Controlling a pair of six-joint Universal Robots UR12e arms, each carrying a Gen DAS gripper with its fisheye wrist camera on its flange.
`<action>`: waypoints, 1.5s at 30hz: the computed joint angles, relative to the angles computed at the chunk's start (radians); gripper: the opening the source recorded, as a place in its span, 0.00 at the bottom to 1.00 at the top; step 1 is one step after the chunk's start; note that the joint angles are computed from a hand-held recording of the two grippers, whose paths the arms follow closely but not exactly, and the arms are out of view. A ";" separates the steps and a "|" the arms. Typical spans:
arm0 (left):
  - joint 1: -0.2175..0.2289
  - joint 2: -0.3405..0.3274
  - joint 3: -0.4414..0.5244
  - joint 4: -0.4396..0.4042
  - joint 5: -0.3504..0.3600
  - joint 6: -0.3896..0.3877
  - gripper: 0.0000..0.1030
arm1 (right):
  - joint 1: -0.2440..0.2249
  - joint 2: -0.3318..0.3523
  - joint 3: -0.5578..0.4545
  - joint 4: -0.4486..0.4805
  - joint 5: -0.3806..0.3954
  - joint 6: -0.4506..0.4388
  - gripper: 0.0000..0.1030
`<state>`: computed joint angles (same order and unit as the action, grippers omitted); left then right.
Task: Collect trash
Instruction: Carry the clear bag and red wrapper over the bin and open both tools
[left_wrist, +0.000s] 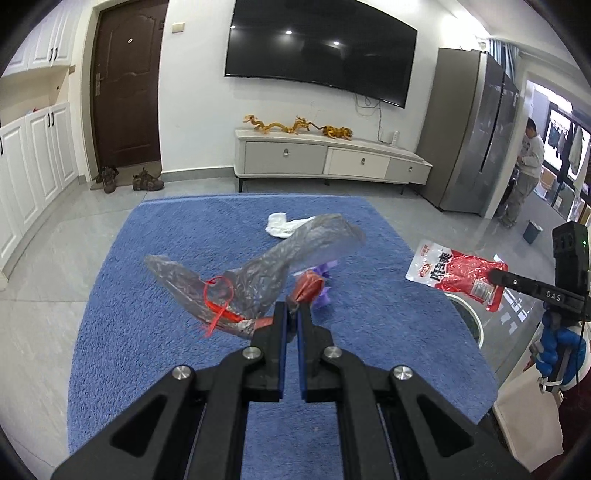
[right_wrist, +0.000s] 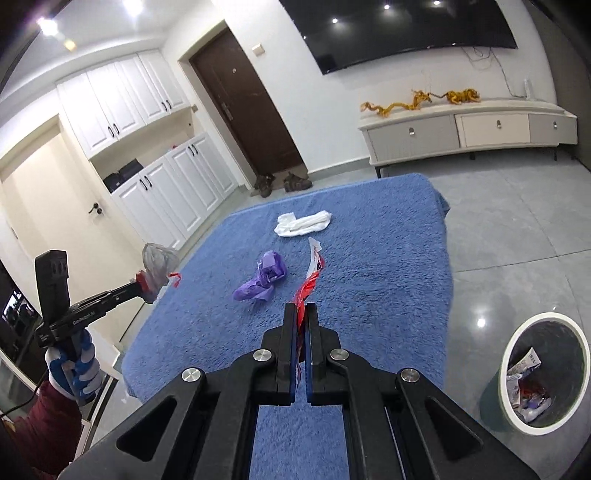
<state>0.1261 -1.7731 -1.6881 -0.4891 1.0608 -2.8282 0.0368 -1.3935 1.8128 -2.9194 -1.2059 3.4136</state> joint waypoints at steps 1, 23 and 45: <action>-0.006 0.001 0.002 -0.001 0.006 0.003 0.04 | -0.006 -0.009 0.012 -0.012 -0.003 0.003 0.03; -0.369 -0.195 0.286 -0.298 -0.035 0.172 0.05 | -0.270 -0.162 0.284 -0.076 -0.128 0.122 0.03; -0.517 -0.500 0.659 -0.642 -0.115 0.136 0.07 | -0.351 -0.022 0.259 -0.008 -0.194 0.235 0.24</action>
<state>-0.3909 -2.2732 -1.0287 -1.1310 0.9456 -2.6924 -0.3141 -1.4156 2.0717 -2.9277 -1.4000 3.6490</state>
